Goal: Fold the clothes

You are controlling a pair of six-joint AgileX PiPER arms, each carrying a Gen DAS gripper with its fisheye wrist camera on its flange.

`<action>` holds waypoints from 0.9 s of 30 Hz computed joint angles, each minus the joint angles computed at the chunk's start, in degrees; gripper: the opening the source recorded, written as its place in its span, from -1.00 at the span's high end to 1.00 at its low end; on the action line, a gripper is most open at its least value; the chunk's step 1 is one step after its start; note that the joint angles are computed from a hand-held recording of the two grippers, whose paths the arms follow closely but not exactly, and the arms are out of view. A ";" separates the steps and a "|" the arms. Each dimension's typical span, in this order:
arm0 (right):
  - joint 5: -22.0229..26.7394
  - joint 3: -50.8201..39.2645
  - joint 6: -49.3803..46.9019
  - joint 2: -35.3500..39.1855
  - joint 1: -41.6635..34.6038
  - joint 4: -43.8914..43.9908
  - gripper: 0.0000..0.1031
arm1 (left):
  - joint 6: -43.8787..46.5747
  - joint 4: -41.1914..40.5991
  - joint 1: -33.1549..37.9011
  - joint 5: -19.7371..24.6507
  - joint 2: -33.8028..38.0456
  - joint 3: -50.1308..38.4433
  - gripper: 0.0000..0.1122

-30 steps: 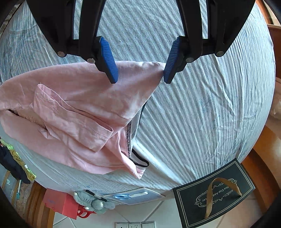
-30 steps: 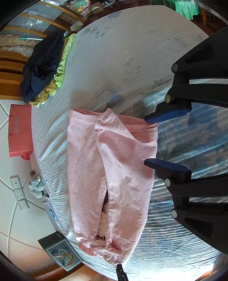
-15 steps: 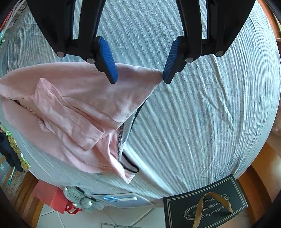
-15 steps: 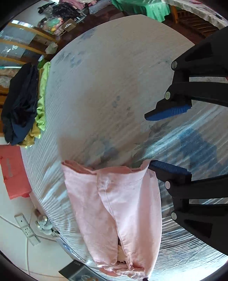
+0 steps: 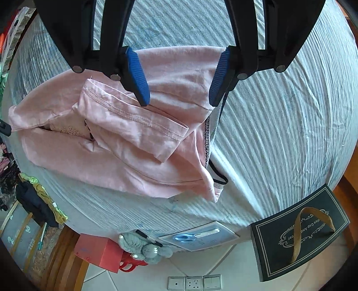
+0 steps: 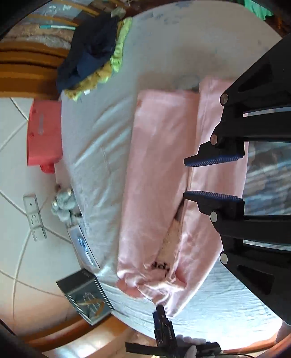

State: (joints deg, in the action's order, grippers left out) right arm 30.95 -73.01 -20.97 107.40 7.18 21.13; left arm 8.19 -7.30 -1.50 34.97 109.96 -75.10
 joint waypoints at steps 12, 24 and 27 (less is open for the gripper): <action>6.65 -17.51 3.87 15.89 20.48 0.12 0.53 | 15.59 -1.42 -0.26 0.68 7.25 -6.44 0.00; 11.69 -33.28 6.76 23.87 15.09 9.75 0.78 | 19.47 -10.67 2.07 11.28 17.41 -26.29 0.86; 15.06 -40.98 17.64 27.34 11.00 7.60 0.28 | 13.25 -12.66 4.23 17.05 21.99 -36.37 0.16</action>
